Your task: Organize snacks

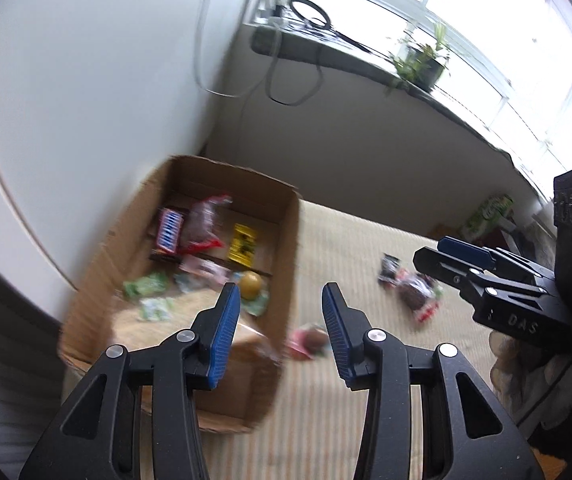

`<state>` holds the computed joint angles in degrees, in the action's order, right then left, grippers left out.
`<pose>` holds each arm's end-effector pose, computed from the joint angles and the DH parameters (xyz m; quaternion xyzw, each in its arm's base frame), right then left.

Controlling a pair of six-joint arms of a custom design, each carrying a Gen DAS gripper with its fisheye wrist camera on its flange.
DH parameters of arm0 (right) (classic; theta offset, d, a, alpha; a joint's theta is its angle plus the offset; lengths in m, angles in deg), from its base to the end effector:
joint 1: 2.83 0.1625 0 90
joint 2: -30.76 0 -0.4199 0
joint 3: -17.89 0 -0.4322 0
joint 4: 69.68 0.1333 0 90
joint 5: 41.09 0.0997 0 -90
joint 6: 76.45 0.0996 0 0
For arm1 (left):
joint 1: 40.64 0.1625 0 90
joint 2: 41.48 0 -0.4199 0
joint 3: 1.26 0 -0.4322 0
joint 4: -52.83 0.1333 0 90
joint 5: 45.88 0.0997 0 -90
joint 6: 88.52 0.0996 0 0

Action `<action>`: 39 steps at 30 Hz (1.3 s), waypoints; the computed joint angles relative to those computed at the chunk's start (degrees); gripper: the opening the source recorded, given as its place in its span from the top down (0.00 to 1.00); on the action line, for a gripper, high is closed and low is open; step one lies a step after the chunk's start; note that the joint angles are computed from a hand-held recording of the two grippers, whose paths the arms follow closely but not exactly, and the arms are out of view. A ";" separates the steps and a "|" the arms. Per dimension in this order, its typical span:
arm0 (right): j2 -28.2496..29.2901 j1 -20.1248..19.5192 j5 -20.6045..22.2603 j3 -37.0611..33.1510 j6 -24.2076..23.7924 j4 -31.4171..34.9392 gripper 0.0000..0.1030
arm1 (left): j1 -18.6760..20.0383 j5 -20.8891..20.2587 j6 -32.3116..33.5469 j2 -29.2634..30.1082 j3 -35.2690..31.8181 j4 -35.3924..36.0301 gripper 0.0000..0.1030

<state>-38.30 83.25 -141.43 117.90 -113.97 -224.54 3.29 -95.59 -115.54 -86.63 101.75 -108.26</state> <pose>0.0702 -0.6645 0.3067 0.2502 -0.9196 0.2412 0.1834 -0.3241 -0.5868 0.0431 0.1152 0.9263 -0.2906 0.2104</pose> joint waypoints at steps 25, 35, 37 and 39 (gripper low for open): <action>-0.82 -11.16 2.48 -3.36 -9.12 5.41 0.40 | -2.44 4.37 -16.07 14.43 -4.56 -0.35 0.59; 2.95 -11.41 4.53 -5.79 -12.15 6.78 0.40 | -1.03 6.93 -18.46 16.27 -6.38 0.85 0.58; 3.35 -11.52 4.60 -5.89 -12.30 6.73 0.40 | -0.65 7.01 -18.46 16.52 -6.70 0.79 0.57; 3.83 -11.55 4.45 -6.00 -12.53 6.47 0.40 | -0.32 7.32 -18.58 16.74 -6.81 0.38 0.54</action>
